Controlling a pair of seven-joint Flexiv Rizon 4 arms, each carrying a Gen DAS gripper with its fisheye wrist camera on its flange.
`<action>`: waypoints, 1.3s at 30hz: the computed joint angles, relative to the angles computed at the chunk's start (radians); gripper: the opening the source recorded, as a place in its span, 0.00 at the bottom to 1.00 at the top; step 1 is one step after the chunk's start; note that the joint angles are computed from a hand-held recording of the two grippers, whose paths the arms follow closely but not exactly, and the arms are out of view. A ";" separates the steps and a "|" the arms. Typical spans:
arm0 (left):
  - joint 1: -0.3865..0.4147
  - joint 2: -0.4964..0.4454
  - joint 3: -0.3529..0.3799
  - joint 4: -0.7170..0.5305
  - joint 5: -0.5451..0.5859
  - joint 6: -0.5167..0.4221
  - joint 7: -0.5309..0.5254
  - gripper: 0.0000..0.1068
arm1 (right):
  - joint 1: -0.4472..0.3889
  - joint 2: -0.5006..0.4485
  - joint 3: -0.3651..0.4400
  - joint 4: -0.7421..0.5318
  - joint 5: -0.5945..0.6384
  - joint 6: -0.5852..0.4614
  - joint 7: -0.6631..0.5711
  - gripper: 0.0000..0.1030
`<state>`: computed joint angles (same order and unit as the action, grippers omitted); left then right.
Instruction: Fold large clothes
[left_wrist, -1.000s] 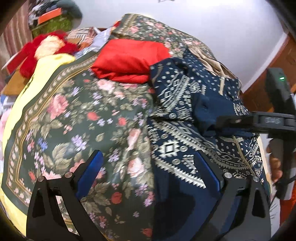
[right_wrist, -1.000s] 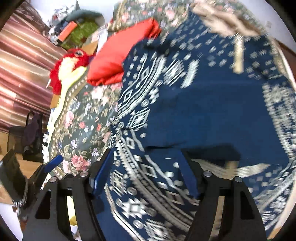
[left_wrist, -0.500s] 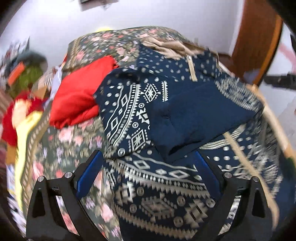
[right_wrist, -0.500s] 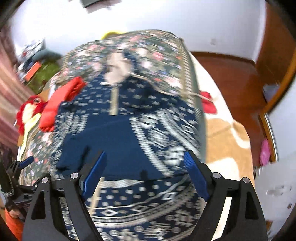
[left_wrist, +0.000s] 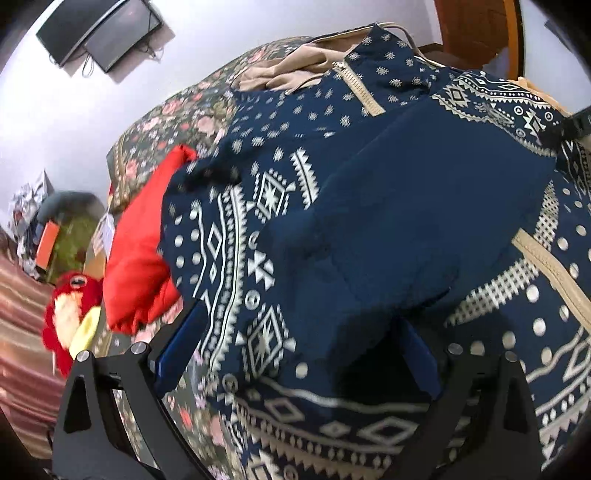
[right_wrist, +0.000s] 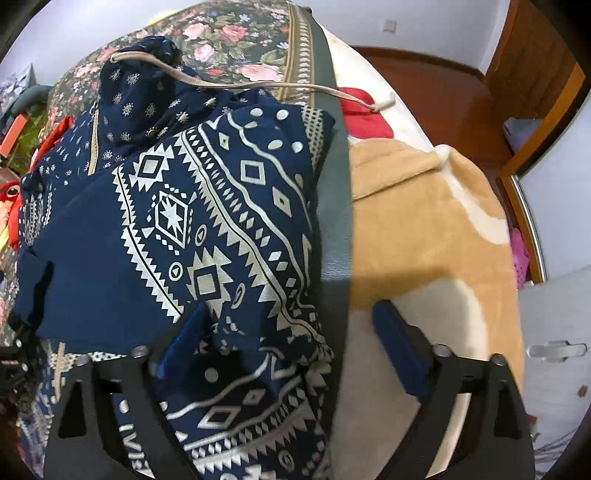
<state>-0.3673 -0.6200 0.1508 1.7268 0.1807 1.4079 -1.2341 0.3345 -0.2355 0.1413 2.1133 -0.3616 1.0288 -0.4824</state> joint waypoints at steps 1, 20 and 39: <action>0.015 -0.001 -0.020 -0.003 -0.010 -0.004 0.013 0.84 | 0.011 -0.003 -0.006 0.001 -0.032 -0.006 0.008 0.97; 0.364 0.092 -0.296 0.189 -0.554 -0.104 0.112 0.50 | 0.027 -0.017 -0.011 -0.002 -0.111 -0.036 0.064 1.00; 0.330 0.132 -0.291 0.079 -0.511 -0.132 0.214 0.78 | 0.032 0.005 -0.038 -0.155 -0.245 -0.072 0.043 0.99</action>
